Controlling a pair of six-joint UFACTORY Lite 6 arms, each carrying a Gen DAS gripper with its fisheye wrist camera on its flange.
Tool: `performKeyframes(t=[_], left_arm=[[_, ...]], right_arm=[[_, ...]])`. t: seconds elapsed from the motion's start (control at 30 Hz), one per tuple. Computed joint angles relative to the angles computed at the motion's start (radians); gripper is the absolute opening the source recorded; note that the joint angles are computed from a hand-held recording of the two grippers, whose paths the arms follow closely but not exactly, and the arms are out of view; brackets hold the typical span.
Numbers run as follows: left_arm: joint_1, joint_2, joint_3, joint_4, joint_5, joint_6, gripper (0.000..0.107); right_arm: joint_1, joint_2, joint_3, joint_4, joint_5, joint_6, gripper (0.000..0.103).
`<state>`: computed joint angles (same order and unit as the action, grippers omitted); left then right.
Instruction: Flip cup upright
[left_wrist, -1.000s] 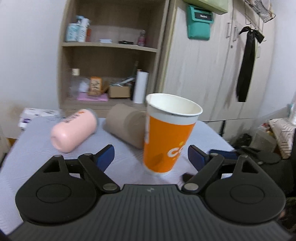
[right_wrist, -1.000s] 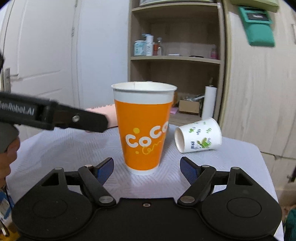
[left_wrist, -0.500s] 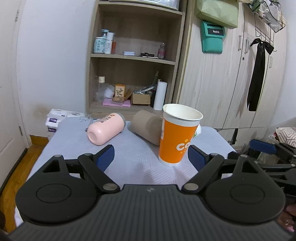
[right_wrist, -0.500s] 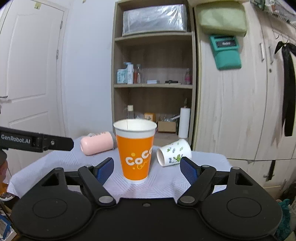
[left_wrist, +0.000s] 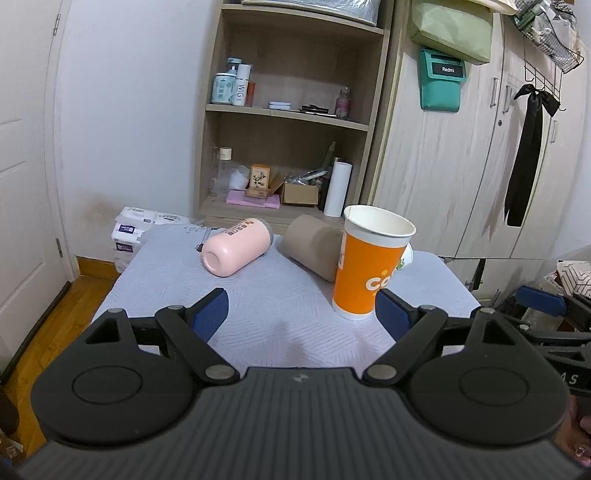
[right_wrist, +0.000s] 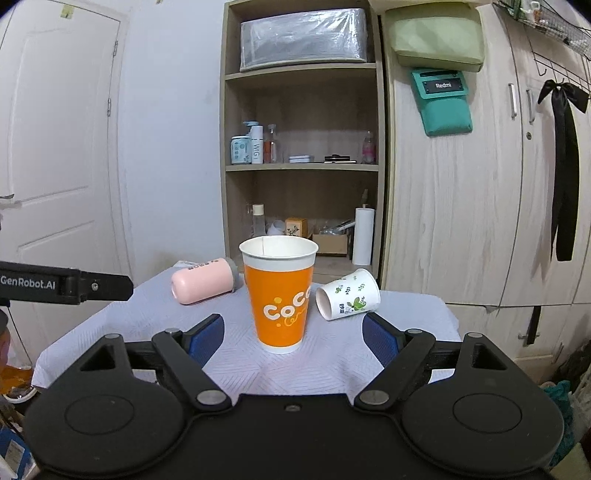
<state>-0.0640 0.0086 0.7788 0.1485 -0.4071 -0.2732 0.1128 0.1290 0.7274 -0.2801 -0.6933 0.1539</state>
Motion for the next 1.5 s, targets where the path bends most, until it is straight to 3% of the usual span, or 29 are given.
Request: performKeyframes(t=[0.27,0.4,0.73,0.93,1.5], left_arm=[[-0.015,0.016,0.005,-0.068,-0.003,0.060,0.087],[-0.029,0.027,0.010,-0.109,-0.001,0.107,0.091],[-0.045,0.069,0.037,-0.137,-0.001,0.144,0.103],[-0.050,0.084,0.043,-0.151,0.003,0.167,0.103],[-0.054,0.120,0.098,-0.255,0.102,0.253,0.103]], right_arm=[[-0.001,-0.019,-0.012,0.053,0.009,-0.044,0.087],[0.006,-0.023,-0.015,0.112,0.016,-0.093,0.088],[-0.025,-0.024,-0.027,0.057,-0.017,-0.057,0.095],[-0.017,-0.027,-0.031,0.090,-0.021,-0.092,0.100],[0.012,-0.024,-0.026,0.218,-0.008,-0.197,0.101]])
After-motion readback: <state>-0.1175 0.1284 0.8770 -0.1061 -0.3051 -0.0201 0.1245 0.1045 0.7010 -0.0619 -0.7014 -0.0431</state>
